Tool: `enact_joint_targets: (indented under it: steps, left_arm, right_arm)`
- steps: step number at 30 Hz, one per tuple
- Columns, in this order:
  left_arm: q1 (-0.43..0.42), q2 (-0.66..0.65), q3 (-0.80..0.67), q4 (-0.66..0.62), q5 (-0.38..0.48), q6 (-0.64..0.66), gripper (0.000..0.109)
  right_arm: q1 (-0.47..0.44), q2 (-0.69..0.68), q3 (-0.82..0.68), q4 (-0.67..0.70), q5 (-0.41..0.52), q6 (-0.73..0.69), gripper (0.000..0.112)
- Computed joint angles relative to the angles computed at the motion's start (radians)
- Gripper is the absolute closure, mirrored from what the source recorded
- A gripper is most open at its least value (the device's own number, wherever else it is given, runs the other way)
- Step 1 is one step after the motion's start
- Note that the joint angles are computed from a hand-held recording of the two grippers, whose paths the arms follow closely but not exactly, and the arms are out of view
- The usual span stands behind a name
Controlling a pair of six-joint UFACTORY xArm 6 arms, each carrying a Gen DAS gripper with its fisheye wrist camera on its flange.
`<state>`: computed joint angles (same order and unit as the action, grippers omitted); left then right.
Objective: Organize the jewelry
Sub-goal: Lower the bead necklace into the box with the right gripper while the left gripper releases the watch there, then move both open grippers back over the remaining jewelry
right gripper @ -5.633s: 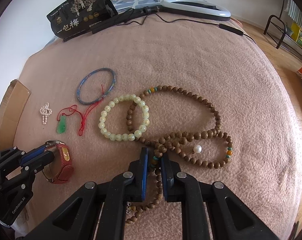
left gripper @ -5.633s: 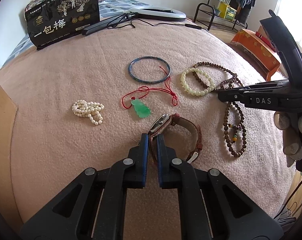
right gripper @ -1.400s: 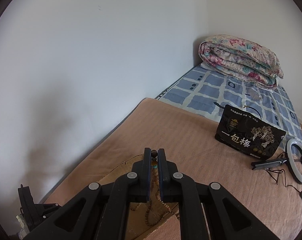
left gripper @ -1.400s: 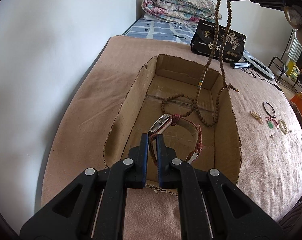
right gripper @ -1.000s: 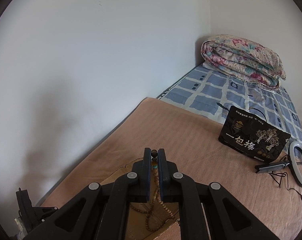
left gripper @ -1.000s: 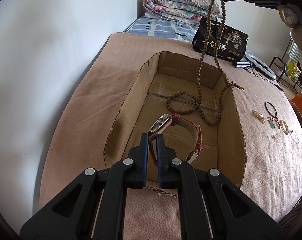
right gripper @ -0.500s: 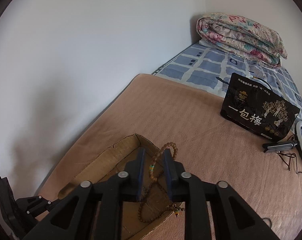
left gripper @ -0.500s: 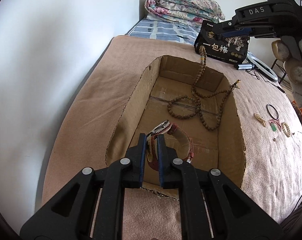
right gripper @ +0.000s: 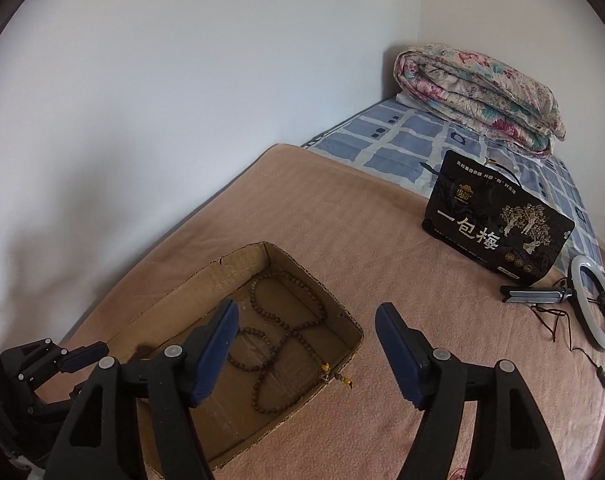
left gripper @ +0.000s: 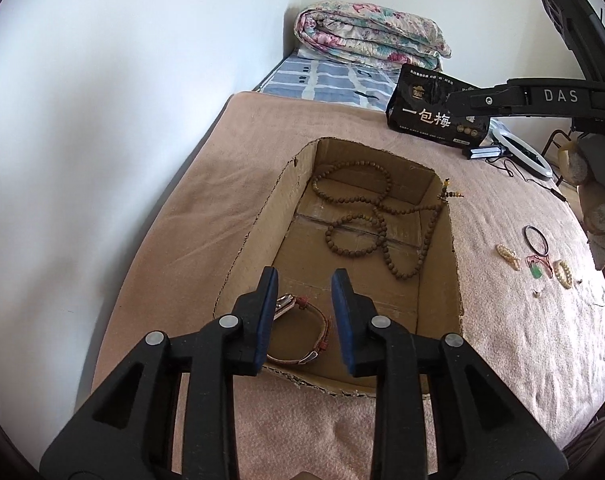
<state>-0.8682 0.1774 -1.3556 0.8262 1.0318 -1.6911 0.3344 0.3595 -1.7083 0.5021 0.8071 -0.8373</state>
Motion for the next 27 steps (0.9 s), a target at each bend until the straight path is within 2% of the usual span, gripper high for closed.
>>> enact_joint_targets:
  steps: [9, 11, 12, 13, 19, 27]
  left_arm:
    - [-0.047, 0.066, -0.125, 0.025, 0.04, 0.033, 0.081]
    - [-0.053, 0.093, -0.16, 0.031, 0.027, 0.046, 0.073]
    - [-0.058, 0.109, -0.182, 0.035, 0.024, 0.052, 0.061]
    - [-0.063, 0.128, -0.205, 0.042, 0.019, 0.059, 0.056]
    - [-0.074, 0.272, -0.397, 0.024, -0.012, 0.16, 0.056]
    - [-0.063, 0.48, -0.665, -0.056, -0.067, 0.288, 0.056]
  right_arm:
    - [-0.091, -0.116, 0.104, 0.1, -0.018, -0.075, 0.018]
    - [-0.119, -0.142, 0.131, 0.118, -0.032, -0.096, 0.014]
    - [-0.133, -0.159, 0.152, 0.124, -0.049, -0.108, 0.013]
    - [-0.147, -0.175, 0.173, 0.132, -0.068, -0.121, 0.012]
    - [-0.253, -0.236, 0.249, 0.209, -0.119, -0.214, 0.01]
    - [-0.413, -0.244, 0.269, 0.267, -0.081, -0.275, 0.01]
